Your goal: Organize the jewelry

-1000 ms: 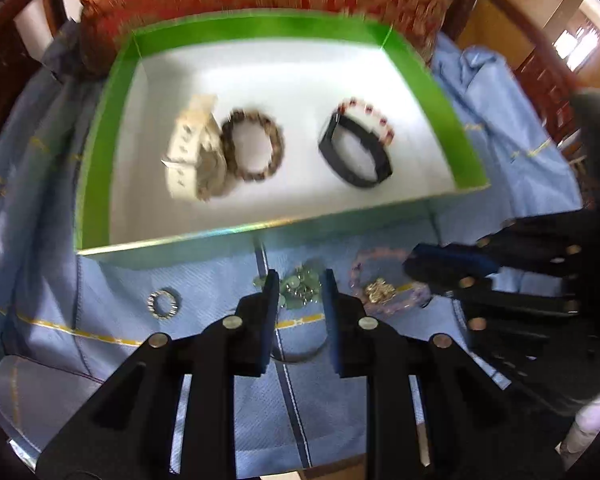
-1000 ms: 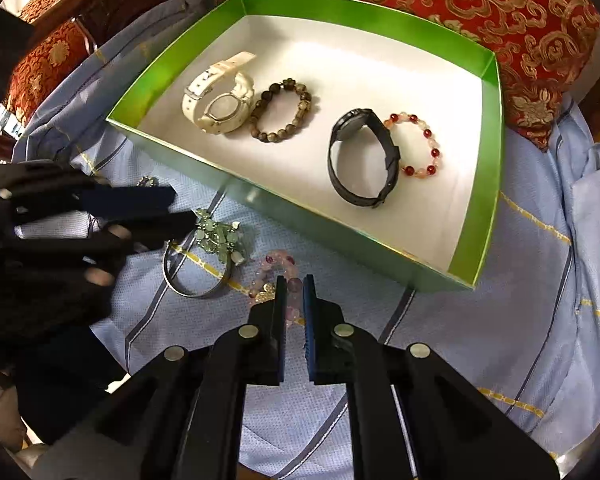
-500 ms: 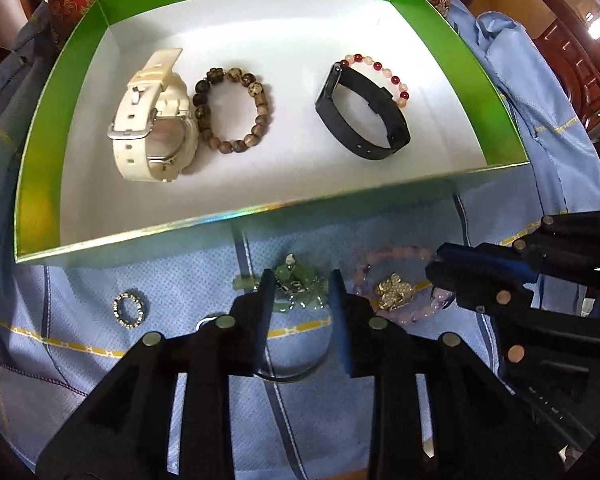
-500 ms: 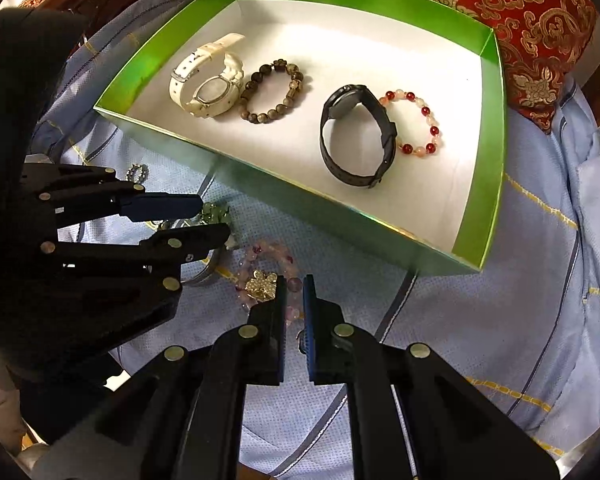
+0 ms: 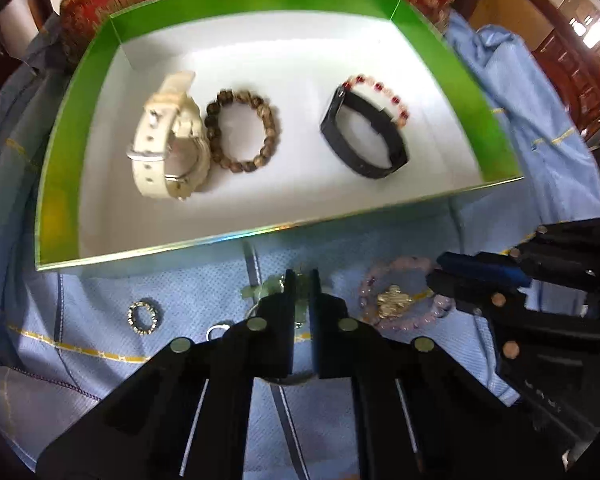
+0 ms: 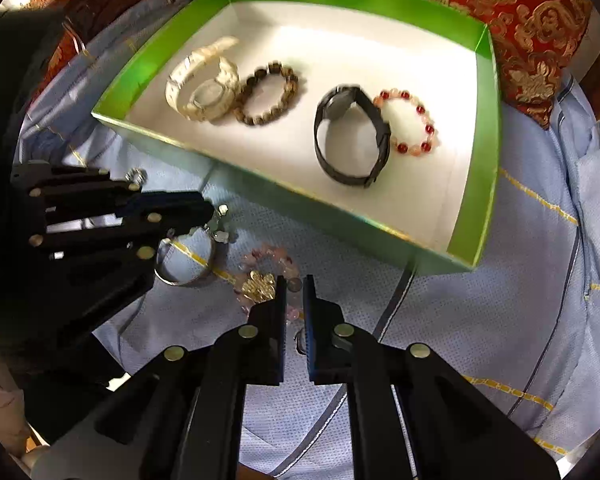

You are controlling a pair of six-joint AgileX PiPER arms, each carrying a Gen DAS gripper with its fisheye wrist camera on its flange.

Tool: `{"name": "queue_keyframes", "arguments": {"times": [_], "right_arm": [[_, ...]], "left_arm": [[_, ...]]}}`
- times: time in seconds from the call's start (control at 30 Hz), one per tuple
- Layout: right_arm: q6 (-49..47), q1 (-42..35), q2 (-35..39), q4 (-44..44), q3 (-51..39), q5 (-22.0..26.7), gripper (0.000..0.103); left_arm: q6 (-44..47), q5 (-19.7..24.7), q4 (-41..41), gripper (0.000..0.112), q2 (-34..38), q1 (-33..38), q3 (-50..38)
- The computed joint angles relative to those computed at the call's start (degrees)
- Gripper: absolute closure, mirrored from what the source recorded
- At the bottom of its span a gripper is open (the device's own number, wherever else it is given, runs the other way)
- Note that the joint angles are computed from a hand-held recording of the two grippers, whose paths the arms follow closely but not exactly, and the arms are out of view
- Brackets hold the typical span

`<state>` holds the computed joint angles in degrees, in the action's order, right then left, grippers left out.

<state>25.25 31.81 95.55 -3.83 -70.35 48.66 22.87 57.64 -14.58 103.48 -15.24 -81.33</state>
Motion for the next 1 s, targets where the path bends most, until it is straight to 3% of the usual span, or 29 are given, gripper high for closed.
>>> {"name": "queue_keyframes", "arguments": {"times": [0.33, 0.5, 0.63, 0.73, 0.83, 0.93, 1.0], "right_arm": [[-1.7, 0.0, -11.6, 2.4, 1.6, -4.8, 0.095], [-2.3, -1.5, -14.1, 4.5, 0.7, -9.2, 0.095], [-1.7, -4.1, -9.1, 2.2, -5.8, -7.2, 0.095], [-1.2, -6.5, -2.8, -0.4, -11.6, -5.1, 0.095], [-0.5, -8.6, 2.1, -1.4, -14.8, -5.3, 0.095], [0.3, -10.5, 5.3, -3.2, -16.1, -8.9, 0.095], [1.9, -10.8, 6.1, -6.3, -16.0, -10.2, 0.085]], "left_arm": [[11.4, 4.7, -13.7, 0.106, -8.6, 7.6, -0.7], [10.7, 5.4, -17.0, 0.106, -8.8, 8.3, -4.5], [6.4, 4.9, -14.1, 0.106, -3.6, 5.9, -12.8], [2.0, 8.9, -11.7, 0.106, 5.2, 4.7, -23.5], [-3.9, 10.3, -8.0, 0.106, 13.2, 3.0, -33.7], [-6.4, 10.5, -7.7, 0.106, 18.0, 2.3, -39.6], [-7.8, 8.8, -6.4, 0.091, 18.5, 1.8, -39.7]]}}
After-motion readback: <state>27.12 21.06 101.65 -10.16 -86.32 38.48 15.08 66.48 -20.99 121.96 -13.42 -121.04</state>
